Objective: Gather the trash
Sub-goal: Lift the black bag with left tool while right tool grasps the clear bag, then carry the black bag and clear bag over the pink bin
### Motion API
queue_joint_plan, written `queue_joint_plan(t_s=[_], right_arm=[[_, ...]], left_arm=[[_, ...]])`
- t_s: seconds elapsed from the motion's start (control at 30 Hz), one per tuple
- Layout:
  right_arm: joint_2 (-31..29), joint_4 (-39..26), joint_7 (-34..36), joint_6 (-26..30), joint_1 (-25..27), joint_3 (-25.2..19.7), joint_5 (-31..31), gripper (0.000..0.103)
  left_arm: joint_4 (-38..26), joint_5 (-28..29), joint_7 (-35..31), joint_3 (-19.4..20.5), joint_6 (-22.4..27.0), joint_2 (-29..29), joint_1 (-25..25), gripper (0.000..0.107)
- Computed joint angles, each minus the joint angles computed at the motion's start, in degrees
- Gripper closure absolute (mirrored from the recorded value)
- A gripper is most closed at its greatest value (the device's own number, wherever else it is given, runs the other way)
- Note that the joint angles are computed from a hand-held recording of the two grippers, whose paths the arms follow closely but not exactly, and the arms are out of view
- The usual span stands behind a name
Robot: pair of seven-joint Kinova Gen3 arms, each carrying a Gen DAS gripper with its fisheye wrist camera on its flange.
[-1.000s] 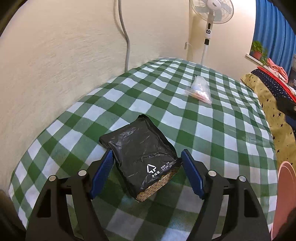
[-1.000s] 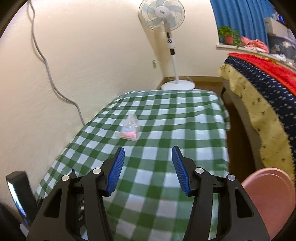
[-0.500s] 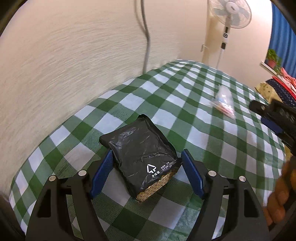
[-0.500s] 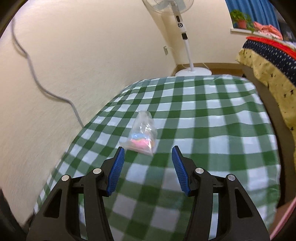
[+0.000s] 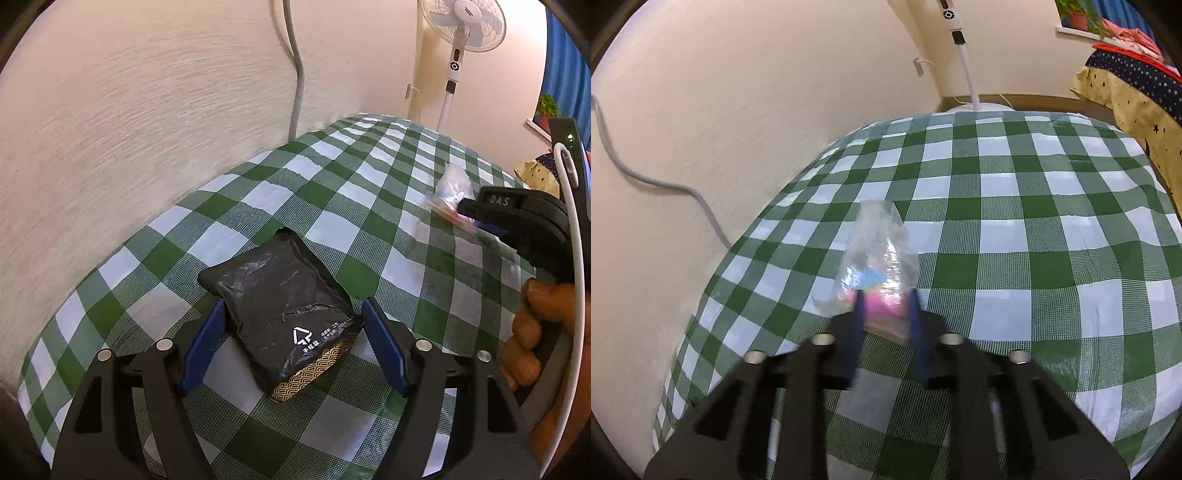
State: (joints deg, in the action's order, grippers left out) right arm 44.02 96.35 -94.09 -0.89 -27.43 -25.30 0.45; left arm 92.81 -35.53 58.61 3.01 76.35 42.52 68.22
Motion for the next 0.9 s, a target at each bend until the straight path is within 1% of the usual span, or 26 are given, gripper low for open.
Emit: queue_joint_plan(t_s=[0.03,0.17,0.33,0.53,0.6,0.63,0.77,0.8,0.87,0.9], right_arm=[[-0.02,0.21,0.12,-0.04,0.42,-0.48,0.18,0.099],[-1.68,3.25,0.08,-2.46,1.62,-1.1,0.95,0.101],[-5.93,8.27,-0.64,-4.51,2.42,-0.48,2.12,0.102],[-13.66,16.21,-1.82,-6.66,2.77,1.7,3.42,0.102],[-16.45,18.99,-2.23,-7.02,3.73,1.67,4.24,0.102],[-17.67,20.15,-2.49,-7.11,4.43,1.37,4.74,0.102],[-23.41,25.71,-5.44,-7.21,10.73,-2.92,8.12,0.102],[-25.06,27.08,-5.69,-7.18,11.24,-3.07,8.33,0.102],[-28.58,29.77,-6.33,-7.2,10.48,-1.71,8.61,0.102],[-30.2,30.98,-7.3,-7.2,11.34,-2.21,9.72,0.102]], left_arm=[[-0.05,0.02,-0.15,0.03,0.04,0.0,-0.1,0.035],[0.25,-0.25,0.13,-0.02,-0.39,-0.24,0.01,0.035],[-0.12,-1.08,0.77,0.08,0.63,-0.69,1.11,0.035],[-0.69,-2.02,1.76,0.54,1.4,-1.35,2.35,0.035],[-1.77,-2.41,1.44,0.77,2.92,-1.27,3.08,0.035],[-2.16,-2.57,1.33,0.85,3.41,-1.18,3.31,0.035],[-3.93,-3.56,1.21,1.16,5.2,-1.16,4.74,0.035],[-4.47,-3.71,1.12,1.23,5.73,-1.04,5.1,0.035],[-5.94,-4.25,0.49,1.39,6.85,-0.82,5.85,0.035],[-6.68,-4.52,-0.09,1.45,7.48,-0.71,6.14,0.035]])
